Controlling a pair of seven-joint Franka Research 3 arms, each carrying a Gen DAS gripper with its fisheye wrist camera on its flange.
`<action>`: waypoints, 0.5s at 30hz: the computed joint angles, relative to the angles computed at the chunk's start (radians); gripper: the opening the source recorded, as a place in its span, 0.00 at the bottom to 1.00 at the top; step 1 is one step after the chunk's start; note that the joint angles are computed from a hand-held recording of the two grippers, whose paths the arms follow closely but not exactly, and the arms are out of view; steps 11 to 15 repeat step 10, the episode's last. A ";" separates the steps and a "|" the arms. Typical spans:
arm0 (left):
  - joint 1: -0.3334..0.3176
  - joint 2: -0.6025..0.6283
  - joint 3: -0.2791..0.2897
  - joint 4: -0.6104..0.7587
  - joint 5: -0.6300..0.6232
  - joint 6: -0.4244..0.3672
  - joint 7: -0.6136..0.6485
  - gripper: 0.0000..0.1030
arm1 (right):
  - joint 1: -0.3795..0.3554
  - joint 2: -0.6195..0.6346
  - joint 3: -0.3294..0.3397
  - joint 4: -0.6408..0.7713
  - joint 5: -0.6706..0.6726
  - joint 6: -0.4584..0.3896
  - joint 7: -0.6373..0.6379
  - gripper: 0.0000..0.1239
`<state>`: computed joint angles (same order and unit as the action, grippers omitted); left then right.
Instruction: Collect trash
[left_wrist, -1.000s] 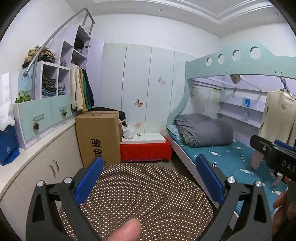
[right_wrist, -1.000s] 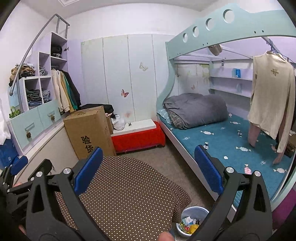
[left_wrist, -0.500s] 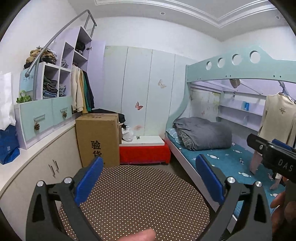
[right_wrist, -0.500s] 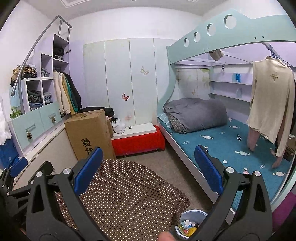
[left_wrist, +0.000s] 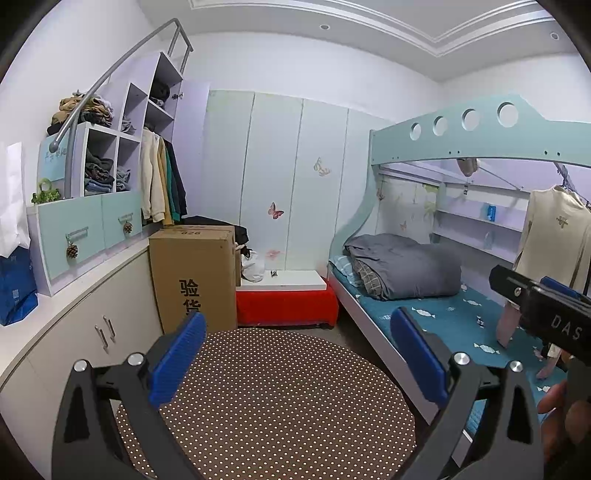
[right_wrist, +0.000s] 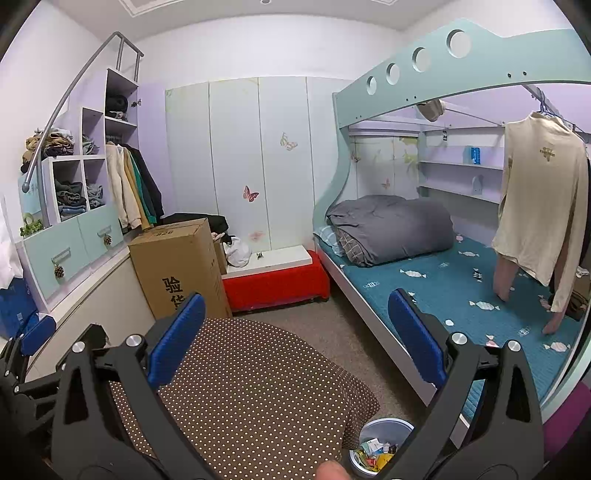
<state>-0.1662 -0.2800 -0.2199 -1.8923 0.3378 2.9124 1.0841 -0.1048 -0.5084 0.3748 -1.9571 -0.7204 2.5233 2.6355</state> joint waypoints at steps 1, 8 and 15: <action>0.002 0.001 -0.001 0.002 0.002 -0.001 -0.002 0.95 | 0.002 0.000 -0.001 0.000 0.002 -0.001 -0.002 0.78; 0.010 0.009 -0.006 0.016 0.018 -0.014 -0.013 0.95 | 0.007 0.003 -0.006 0.004 0.009 -0.002 -0.008 0.78; 0.009 0.013 -0.004 0.018 0.019 -0.017 -0.012 0.95 | 0.006 0.004 -0.003 0.006 0.007 -0.004 -0.006 0.78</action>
